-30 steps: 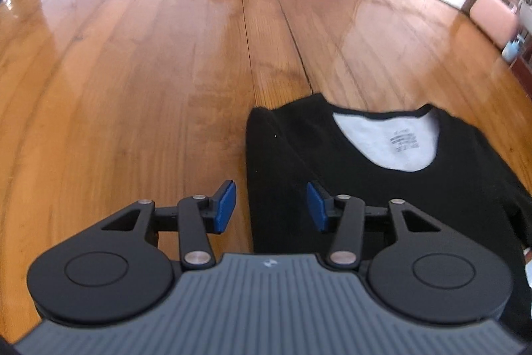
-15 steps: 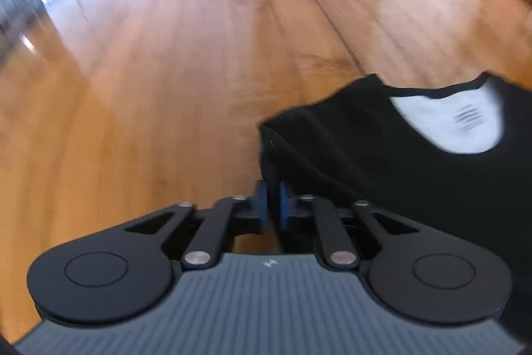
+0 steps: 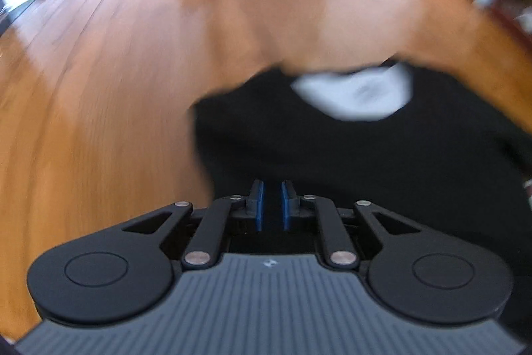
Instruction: Fold clothes
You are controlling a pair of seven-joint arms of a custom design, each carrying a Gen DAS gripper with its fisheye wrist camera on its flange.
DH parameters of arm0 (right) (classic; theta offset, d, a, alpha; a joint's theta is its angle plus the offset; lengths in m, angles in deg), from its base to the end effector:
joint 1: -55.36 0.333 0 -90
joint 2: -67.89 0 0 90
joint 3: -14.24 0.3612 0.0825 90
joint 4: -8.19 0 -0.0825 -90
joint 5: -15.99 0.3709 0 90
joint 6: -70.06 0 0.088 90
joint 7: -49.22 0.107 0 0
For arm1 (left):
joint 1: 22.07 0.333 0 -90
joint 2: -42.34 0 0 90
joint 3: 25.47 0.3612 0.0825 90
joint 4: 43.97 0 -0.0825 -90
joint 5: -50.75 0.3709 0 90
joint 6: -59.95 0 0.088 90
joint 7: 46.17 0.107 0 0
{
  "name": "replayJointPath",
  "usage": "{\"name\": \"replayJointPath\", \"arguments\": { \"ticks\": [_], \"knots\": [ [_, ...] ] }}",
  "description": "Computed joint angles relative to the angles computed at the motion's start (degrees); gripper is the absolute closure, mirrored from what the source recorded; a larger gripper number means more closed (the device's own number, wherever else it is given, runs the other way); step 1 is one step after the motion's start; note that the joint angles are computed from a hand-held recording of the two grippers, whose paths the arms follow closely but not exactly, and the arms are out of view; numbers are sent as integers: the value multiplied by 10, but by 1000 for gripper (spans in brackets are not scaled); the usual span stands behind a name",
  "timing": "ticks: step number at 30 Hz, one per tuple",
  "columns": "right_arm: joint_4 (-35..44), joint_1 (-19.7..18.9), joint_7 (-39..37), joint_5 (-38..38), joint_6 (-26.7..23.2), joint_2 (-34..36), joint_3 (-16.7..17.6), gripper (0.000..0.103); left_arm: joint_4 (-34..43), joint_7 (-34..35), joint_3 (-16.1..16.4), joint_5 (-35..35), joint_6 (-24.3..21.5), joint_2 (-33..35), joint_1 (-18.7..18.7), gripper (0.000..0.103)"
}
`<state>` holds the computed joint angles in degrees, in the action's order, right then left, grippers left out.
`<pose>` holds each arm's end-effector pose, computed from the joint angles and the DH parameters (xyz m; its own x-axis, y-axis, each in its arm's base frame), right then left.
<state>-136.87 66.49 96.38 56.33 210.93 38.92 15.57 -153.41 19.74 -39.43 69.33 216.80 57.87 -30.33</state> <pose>0.3819 0.0851 0.5395 0.5376 -0.8072 -0.2438 -0.7482 -0.3233 -0.5793 0.6086 -0.2461 0.4734 -0.2078 -0.9778 0.0262 -0.8196 0.1595 -0.5503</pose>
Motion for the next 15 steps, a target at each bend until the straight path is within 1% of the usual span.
{"name": "replayJointPath", "arguments": {
  "ticks": [1,2,3,4,6,8,10,11,12,13,14,15],
  "knots": [
    [2,4,-5,0,14,8,7,62,10,-38,15,15,-35,4,-14,91],
    [5,8,-8,-1,25,16,12,62,2,-59,15,2,-39,2,-11,92],
    [8,9,-6,-3,25,24,12,61,-6,-79,14,-12,-41,0,-7,91],
    [11,8,-2,-6,17,30,10,61,-18,-85,14,-12,-24,-5,-4,91],
    [1,2,2,-19,16,30,10,61,-21,-101,22,21,-30,-8,-12,91],
    [-17,0,-12,-38,17,15,11,61,-25,-111,26,46,-34,-13,-17,91],
    [-35,-5,-16,-51,20,1,13,61,-24,-133,32,73,-51,-19,-25,91],
    [-44,-2,-21,-43,28,-7,9,61,-21,-146,34,87,-60,-21,-29,91],
    [-52,0,-25,-35,33,-13,5,61,-15,-170,40,112,-73,-20,-39,91],
    [-54,-1,-22,-30,31,-15,1,61,-6,-199,47,149,-101,-20,-53,91],
    [-54,-6,-14,-29,25,-17,0,61,7,-220,51,180,-143,-21,-65,91],
    [-53,-12,-3,-32,18,-18,0,61,8,-232,45,178,-163,-32,-68,91]
  ]
}}
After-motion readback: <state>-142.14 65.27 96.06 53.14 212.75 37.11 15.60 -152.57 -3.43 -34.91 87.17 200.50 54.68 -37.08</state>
